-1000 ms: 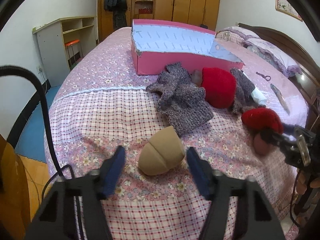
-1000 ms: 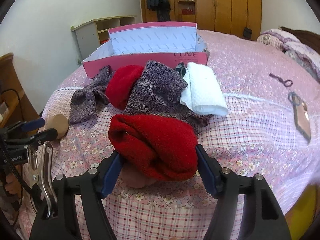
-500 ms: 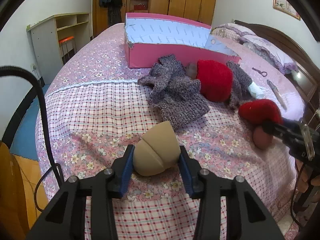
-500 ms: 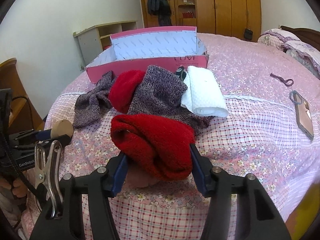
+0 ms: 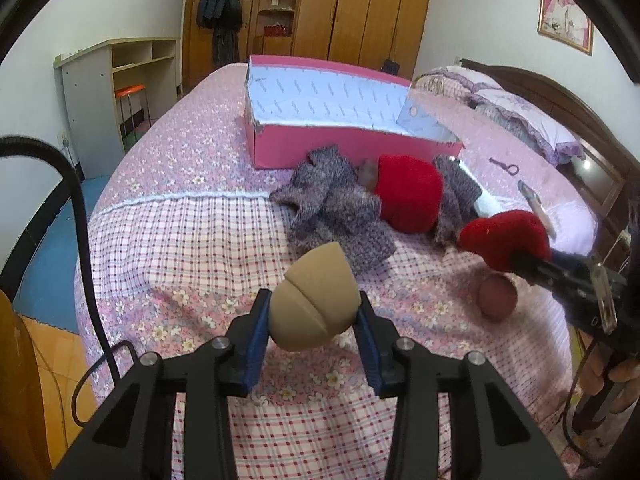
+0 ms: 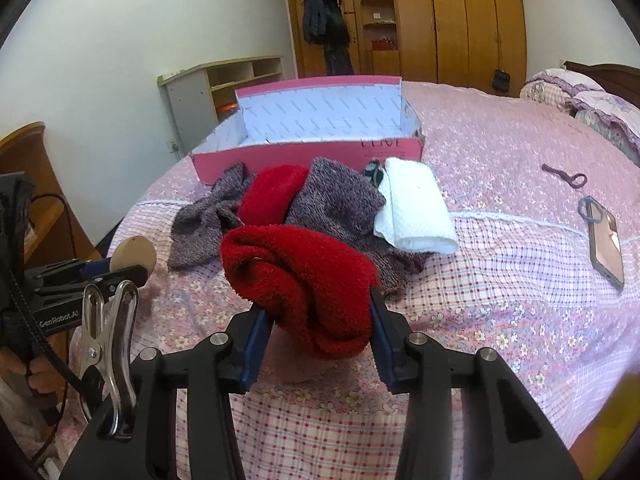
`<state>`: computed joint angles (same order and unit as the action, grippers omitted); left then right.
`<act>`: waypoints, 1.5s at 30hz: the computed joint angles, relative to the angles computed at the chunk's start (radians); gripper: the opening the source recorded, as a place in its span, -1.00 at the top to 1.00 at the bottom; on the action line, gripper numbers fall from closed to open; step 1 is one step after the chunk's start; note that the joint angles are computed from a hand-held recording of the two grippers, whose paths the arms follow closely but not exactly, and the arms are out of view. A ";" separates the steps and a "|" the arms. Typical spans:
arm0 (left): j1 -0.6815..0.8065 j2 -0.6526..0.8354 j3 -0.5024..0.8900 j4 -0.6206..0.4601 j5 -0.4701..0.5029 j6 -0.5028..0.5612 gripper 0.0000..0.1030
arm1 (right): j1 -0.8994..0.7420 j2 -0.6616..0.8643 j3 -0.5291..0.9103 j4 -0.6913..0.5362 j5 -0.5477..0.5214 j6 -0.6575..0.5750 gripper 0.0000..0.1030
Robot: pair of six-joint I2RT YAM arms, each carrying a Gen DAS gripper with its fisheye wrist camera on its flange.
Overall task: Organize soft objects
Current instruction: 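Carry the beige ball and red hat over the shoebox with both grippers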
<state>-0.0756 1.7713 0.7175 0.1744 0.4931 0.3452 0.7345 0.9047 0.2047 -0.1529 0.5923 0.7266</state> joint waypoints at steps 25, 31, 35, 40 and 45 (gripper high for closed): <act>-0.061 -0.056 0.168 -0.098 -0.023 -0.063 0.19 | -0.144 -0.143 0.094 -0.095 -0.126 -0.165 0.12; -0.094 -0.034 0.235 -0.104 -0.059 -0.085 0.19 | -0.190 -0.083 0.144 -0.072 -0.147 -0.238 0.12; -0.114 -0.009 0.288 -0.114 -0.077 -0.100 0.19 | -0.244 -0.043 0.179 -0.051 -0.181 -0.293 0.12; -0.131 0.040 0.380 -0.138 -0.094 -0.125 0.19 | -0.319 0.015 0.230 -0.029 -0.227 -0.361 0.12; -0.152 0.099 0.486 -0.171 -0.114 -0.148 0.19 | -0.416 0.089 0.288 -0.001 -0.301 -0.419 0.12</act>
<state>-0.2272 1.8705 1.2036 0.0032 0.3791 0.1969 0.3187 0.9941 0.4932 -0.1536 0.2913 0.3076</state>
